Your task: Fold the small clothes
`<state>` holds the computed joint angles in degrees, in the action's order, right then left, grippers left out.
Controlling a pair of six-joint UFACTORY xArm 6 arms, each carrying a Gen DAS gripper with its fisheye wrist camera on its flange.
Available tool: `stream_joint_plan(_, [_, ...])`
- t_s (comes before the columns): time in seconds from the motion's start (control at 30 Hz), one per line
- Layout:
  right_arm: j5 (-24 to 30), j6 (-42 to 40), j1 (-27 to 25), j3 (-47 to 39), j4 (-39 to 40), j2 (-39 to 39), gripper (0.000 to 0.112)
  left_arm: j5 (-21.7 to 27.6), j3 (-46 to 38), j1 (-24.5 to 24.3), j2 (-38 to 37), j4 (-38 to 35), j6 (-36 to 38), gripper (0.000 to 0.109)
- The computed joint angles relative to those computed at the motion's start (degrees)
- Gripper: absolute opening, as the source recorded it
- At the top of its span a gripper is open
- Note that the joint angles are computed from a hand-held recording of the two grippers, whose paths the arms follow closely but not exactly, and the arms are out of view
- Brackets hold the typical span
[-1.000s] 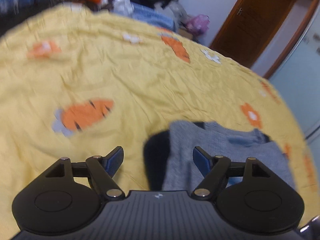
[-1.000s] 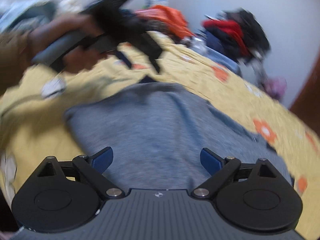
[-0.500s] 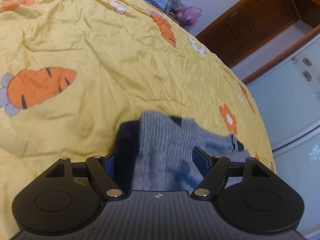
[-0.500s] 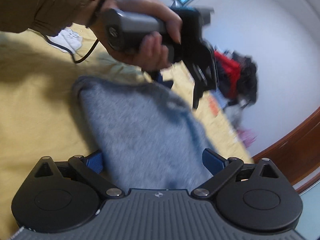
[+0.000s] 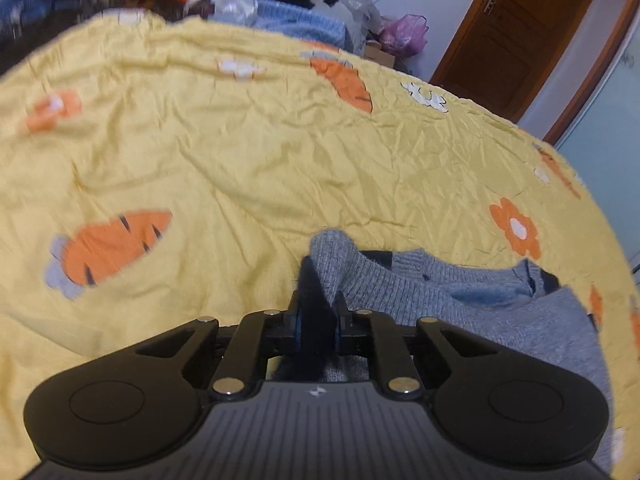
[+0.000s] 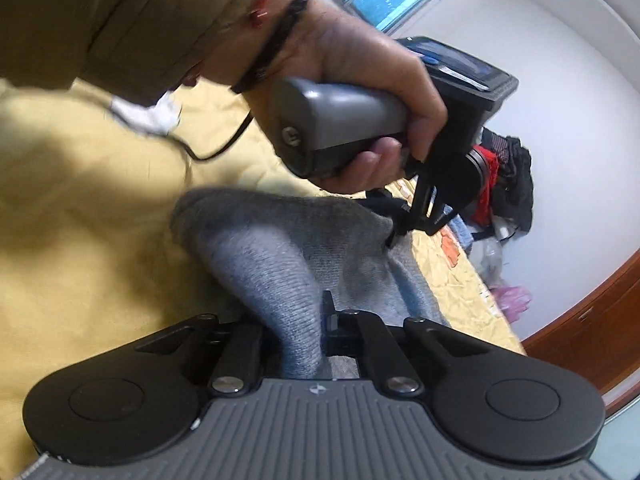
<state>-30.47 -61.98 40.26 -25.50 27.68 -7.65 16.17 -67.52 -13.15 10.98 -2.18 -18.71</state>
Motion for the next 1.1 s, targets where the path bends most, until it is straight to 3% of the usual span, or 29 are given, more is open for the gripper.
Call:
stream_joint_plan(0.1, [1.6, 12.1, -5.4, 2.6, -11.7, -4.6, 0.011, 3.0, -1.9, -0.7, -0.6, 10.4, -8.3, 0.013])
stream_joint_plan(0.3, [2.1, 42.3, -20.7, 4.9, -43.4, -10.0, 0.01, 8.0, -5.8, -2.9, -0.3, 19.2, -16.0, 0.013])
stream_joint_plan(0.53, [-3.4, 62.7, -33.8, 6.2, -66.2, -11.8, 0.01, 12.0, -9.6, -5.7, 0.0, 25.8, -22.4, 0.013])
stream_joint_plan(0.73, [-8.9, 76.6, -43.8, 5.9, -79.3, -12.5, 0.01, 14.4, -13.9, -9.2, 0.8, 29.9, -26.0, 0.013])
stream_joint_plan(1.1, [-16.8, 88.8, -59.1, 3.9, -91.1, -9.3, 0.01, 19.5, -26.5, -16.9, 8.7, 33.0, -27.1, 0.013])
